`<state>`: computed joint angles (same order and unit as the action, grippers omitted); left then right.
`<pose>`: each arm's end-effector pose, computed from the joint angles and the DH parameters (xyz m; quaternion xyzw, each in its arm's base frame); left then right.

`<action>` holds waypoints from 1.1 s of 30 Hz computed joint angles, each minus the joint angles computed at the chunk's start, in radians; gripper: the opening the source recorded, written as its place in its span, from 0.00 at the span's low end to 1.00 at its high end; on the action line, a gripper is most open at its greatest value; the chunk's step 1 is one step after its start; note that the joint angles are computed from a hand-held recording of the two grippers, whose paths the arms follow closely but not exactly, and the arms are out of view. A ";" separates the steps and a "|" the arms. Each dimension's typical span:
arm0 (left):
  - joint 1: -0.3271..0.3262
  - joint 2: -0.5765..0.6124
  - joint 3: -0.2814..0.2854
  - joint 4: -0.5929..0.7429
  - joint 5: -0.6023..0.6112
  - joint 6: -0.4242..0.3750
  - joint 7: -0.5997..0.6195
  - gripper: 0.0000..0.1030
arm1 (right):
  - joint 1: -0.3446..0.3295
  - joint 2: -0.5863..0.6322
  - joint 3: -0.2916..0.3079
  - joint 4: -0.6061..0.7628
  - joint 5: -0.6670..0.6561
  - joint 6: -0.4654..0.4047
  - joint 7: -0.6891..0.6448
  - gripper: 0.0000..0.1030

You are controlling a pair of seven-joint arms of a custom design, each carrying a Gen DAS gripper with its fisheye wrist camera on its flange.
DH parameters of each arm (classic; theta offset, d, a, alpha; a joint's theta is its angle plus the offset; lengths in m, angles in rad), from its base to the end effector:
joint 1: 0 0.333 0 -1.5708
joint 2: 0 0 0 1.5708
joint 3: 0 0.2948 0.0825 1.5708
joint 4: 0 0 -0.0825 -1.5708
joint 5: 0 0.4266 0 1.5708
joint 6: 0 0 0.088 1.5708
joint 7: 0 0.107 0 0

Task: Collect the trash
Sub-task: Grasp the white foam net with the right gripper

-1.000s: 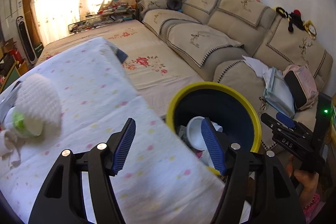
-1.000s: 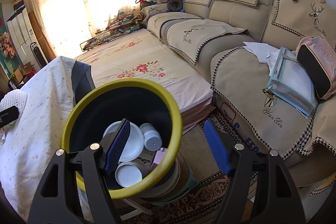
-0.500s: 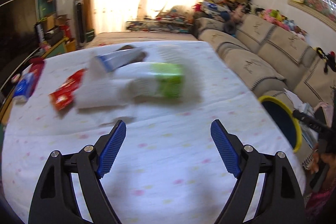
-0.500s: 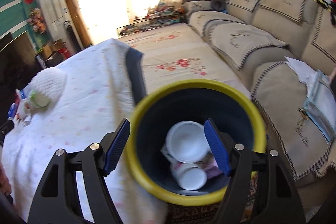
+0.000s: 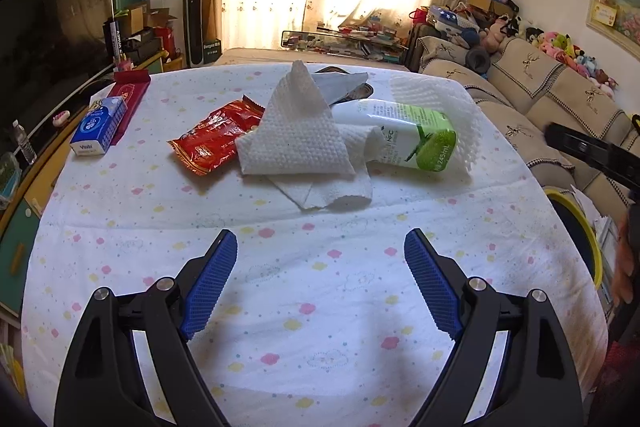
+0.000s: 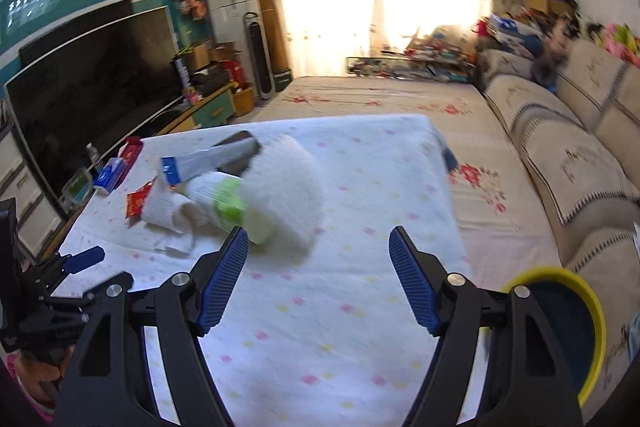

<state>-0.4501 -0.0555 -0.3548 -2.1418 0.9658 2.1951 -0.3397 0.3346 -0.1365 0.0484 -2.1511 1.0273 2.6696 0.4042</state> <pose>0.4255 -0.4021 0.4084 -0.7990 0.4477 -0.2532 0.3116 0.5575 0.1980 0.4835 -0.8221 0.3505 -0.1258 0.4307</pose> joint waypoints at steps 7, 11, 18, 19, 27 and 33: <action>0.001 -0.003 0.000 -0.005 -0.024 -0.005 -0.020 0.83 | 0.042 0.108 0.059 0.090 -0.116 0.078 0.071 0.67; -0.004 0.005 -0.003 0.006 -0.025 -0.032 -0.014 0.83 | 0.043 0.177 0.069 0.149 -0.199 0.090 0.154 0.66; -0.003 0.000 0.001 -0.002 -0.026 -0.009 -0.012 0.83 | 0.030 0.240 0.079 0.199 -0.253 0.082 0.241 0.43; -0.003 0.001 0.001 -0.002 -0.027 -0.007 -0.010 0.83 | 0.028 0.243 0.081 0.202 -0.247 0.078 0.243 0.35; -0.003 0.007 0.001 0.003 -0.025 -0.006 -0.001 0.83 | 0.000 0.236 0.085 0.209 -0.151 0.055 0.192 0.13; -0.005 0.011 0.002 0.005 -0.025 -0.008 0.000 0.83 | -0.012 0.178 0.072 0.177 -0.079 0.029 0.144 0.13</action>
<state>-0.4546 -0.0450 -0.3527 -2.1367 0.9411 2.1872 -0.3394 0.3224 0.0411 0.1200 -1.9745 0.9483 2.6987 0.5480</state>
